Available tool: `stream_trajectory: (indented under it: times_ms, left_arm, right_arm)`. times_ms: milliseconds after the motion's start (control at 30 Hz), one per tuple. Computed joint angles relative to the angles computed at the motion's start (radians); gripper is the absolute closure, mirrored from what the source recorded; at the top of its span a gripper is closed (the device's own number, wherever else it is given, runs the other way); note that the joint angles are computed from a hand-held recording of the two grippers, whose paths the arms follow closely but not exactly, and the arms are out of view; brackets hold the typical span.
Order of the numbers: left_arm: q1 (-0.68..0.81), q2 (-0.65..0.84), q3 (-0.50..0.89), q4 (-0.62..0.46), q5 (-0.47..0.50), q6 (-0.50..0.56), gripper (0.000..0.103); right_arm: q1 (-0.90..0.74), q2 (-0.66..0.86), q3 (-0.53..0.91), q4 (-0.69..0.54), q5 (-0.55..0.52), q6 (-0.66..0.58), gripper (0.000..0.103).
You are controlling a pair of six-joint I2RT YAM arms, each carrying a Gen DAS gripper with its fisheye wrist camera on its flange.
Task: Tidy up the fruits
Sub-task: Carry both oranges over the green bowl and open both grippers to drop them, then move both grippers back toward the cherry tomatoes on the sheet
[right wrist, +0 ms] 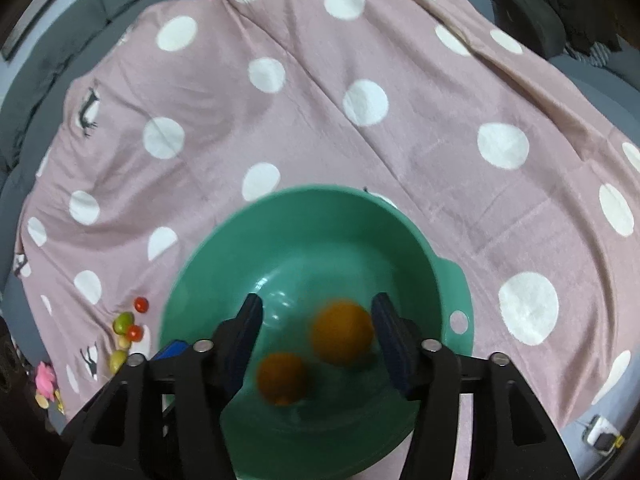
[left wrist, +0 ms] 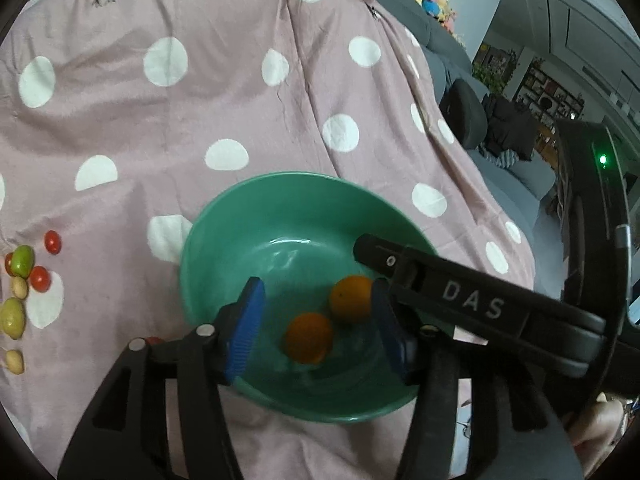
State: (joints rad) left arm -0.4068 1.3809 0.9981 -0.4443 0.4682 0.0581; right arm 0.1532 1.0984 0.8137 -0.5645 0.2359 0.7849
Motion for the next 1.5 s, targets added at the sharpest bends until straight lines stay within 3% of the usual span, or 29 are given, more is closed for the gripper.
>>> stream_trajectory:
  times_ms: [200, 467, 700, 800, 900, 1033, 1167, 1400, 1500]
  left_arm:
    - [0.196, -0.073, -0.007, -0.073, 0.078, 0.072, 0.043]
    - [0.558, -0.026, 0.08, -0.194, 0.106, 0.25, 0.041]
    - [0.779, 0.102, 0.129, -0.162, 0.147, 0.302, 0.042]
    - [0.809, 0.177, 0.168, -0.173, 0.136, 0.301, 0.043]
    - [0.821, 0.212, 0.19, -0.19, 0.134, 0.319, 0.052]
    - [0.829, 0.231, 0.207, -0.203, 0.137, 0.329, 0.06]
    - [0.831, 0.264, 0.243, -0.242, 0.157, 0.336, 0.06]
    - [0.743, 0.342, 0.349, -0.277, 0.129, 0.31, 0.06]
    - [0.666, 0.381, 0.391, -0.251, 0.081, 0.279, 0.06]
  right_arm:
    - [0.079, 0.01, 0.038, 0.012, 0.072, -0.017, 0.043]
    - [0.179, 0.058, 0.1, 0.03, 0.129, -0.049, 0.043]
    - [0.308, 0.174, 0.187, 0.064, 0.118, -0.093, 0.043]
    - [0.365, 0.256, 0.234, 0.089, 0.088, -0.116, 0.043]
    - [0.411, 0.37, 0.301, 0.08, 0.06, -0.144, 0.043]
    - [0.449, 0.566, 0.433, -0.022, 0.086, -0.15, 0.047]
    - [0.473, 0.707, 0.531, -0.155, 0.186, -0.133, 0.051]
    - [0.479, 0.782, 0.6, -0.24, 0.275, -0.131, 0.052]
    - [0.467, 0.761, 0.58, -0.208, 0.244, -0.139, 0.052]
